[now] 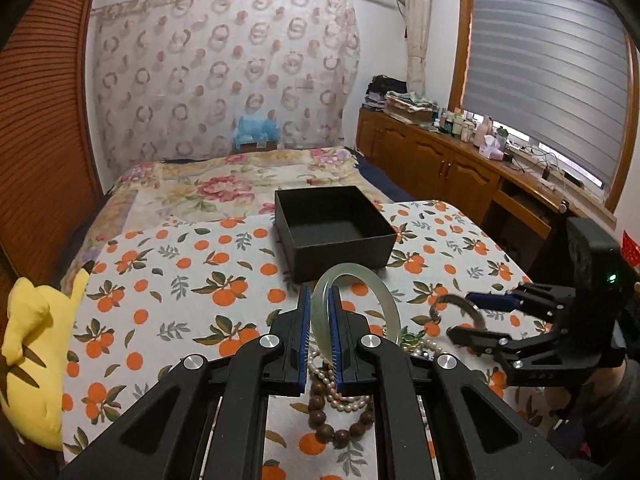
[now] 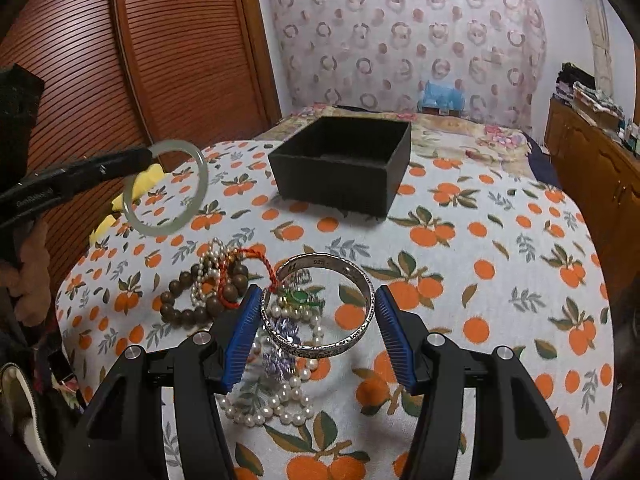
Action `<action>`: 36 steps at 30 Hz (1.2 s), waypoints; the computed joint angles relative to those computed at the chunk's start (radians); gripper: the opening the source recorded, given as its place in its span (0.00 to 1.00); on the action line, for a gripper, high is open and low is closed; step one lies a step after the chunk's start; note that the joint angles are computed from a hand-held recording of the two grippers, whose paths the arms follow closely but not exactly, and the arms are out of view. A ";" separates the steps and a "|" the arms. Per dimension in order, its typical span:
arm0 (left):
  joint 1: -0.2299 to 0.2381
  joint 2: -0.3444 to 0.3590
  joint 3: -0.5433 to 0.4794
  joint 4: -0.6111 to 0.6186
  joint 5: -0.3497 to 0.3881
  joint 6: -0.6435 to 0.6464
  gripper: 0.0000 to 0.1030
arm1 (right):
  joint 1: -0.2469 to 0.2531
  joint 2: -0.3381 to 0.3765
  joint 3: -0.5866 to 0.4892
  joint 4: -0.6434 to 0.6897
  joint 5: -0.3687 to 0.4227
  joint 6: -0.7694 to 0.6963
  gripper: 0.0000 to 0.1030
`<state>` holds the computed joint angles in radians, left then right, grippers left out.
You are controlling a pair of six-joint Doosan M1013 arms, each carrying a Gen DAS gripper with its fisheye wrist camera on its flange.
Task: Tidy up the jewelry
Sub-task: 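Carry the jade bangle with the left gripper while the right carries the silver bangle, then open the right gripper over the box while the left releases the jade bangle inside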
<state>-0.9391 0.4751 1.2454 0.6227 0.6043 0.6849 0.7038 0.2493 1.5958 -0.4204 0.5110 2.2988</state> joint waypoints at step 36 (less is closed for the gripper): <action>0.058 0.181 -0.304 -0.064 0.133 0.171 0.08 | -0.115 0.157 -0.275 0.085 0.082 -0.208 0.61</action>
